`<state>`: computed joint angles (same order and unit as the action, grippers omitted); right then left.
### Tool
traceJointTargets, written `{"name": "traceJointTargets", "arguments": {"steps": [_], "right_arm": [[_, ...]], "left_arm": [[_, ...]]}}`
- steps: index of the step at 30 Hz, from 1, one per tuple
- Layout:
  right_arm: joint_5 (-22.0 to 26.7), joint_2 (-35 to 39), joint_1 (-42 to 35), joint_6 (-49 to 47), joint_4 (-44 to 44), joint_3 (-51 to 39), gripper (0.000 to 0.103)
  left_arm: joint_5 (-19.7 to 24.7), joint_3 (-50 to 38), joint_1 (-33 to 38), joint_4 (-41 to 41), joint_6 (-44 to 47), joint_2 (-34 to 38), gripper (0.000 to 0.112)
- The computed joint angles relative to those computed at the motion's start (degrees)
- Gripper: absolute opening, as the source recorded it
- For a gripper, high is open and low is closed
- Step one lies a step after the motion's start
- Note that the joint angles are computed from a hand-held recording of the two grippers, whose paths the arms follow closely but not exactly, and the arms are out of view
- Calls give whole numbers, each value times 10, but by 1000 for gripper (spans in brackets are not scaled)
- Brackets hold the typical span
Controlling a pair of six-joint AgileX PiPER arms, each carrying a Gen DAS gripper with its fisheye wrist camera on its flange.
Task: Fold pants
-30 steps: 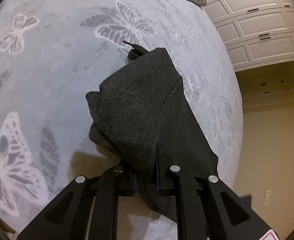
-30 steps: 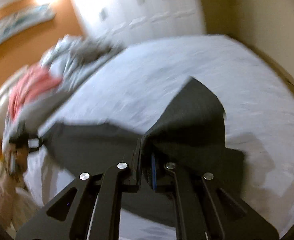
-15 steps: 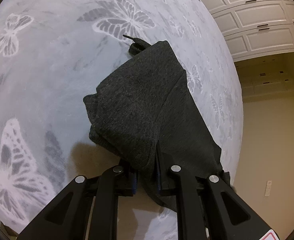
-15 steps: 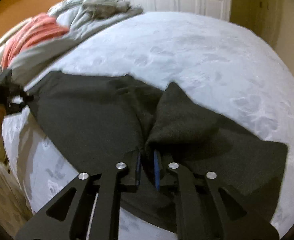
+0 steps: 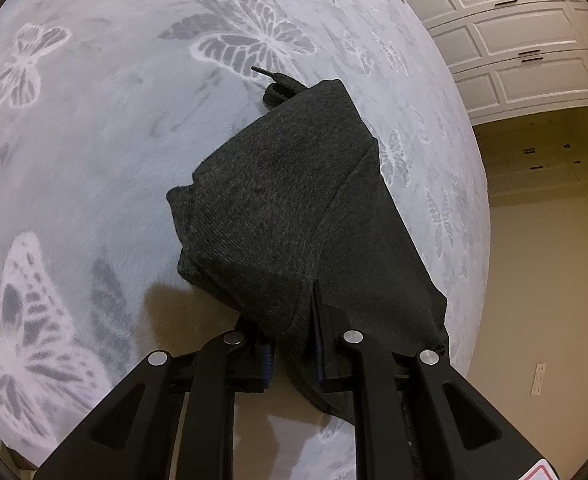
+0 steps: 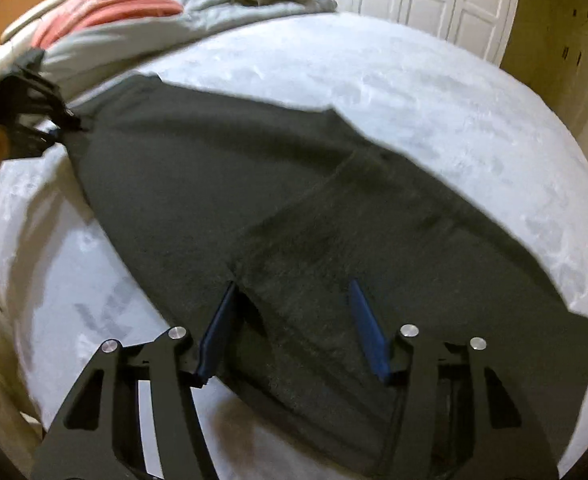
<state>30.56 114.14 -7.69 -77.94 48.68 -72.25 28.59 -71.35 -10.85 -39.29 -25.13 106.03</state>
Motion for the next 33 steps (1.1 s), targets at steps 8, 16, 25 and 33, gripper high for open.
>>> {"name": "traceJointTargets", "arguments": {"steps": [8, 16, 25, 33], "right_arm": [[67, -30, -28, 23, 42, -30, 6], [129, 3, -22, 104, -68, -69, 32], [242, 53, -264, 346, -156, -244, 82], [289, 114, -286, 309, -139, -268, 12]], "left_arm": [[-2, -4, -6, 19, -22, 1, 12], [3, -11, -9, 30, -34, 7, 14], [3, 13, 10, -50, 51, 1, 15], [-16, -6, -16, 6, -19, 4, 15]]}}
